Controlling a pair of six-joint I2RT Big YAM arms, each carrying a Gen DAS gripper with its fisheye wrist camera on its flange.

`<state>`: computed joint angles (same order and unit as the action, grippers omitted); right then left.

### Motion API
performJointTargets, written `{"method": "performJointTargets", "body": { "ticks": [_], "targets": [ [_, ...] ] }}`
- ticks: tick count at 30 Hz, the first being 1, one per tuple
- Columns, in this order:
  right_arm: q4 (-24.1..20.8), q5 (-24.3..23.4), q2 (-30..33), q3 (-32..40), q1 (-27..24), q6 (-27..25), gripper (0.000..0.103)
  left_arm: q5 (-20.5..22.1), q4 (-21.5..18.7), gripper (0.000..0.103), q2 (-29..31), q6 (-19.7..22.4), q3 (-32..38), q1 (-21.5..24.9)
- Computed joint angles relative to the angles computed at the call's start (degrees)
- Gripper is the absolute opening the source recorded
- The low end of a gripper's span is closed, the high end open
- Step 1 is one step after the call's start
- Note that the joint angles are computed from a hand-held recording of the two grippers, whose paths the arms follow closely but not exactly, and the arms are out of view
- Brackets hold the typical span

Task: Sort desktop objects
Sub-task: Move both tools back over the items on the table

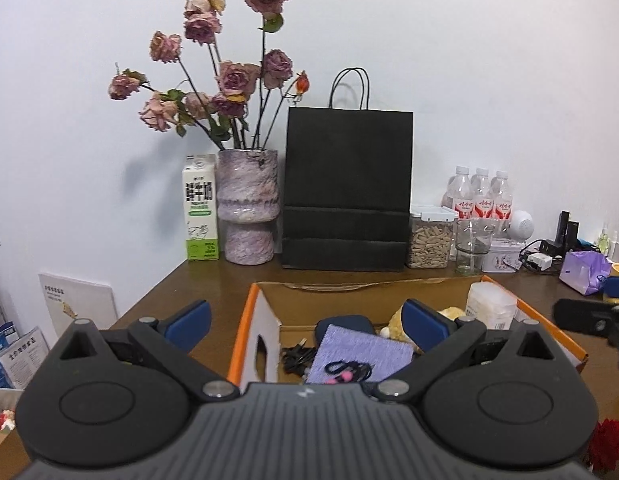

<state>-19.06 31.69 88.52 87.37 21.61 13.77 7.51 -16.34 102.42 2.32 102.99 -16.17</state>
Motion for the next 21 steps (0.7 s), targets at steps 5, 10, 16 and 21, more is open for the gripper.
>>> {"method": "performJointTargets", "body": {
  "ticks": [5,10,16,21],
  "targets": [
    [-1.03,2.19,-3.59,-3.57,1.09,0.52,0.102,0.11,0.33,0.103,-2.93,1.26,-4.12,0.82],
    [-4.17,4.08,-6.79,-7.25,1.77,2.59,0.102,0.29,-0.68,0.103,-4.71,1.75,-7.09,1.64],
    [-10.41,4.95,-8.49,-10.43,1.93,6.23,0.100,-0.25,-1.90,0.103,-5.97,2.86,-10.55,2.68],
    [-15.72,2.02,-9.07,-12.38,0.62,10.62,0.095,-0.60,-4.29,0.103,-6.09,3.51,-12.28,3.65]
  ]
}}
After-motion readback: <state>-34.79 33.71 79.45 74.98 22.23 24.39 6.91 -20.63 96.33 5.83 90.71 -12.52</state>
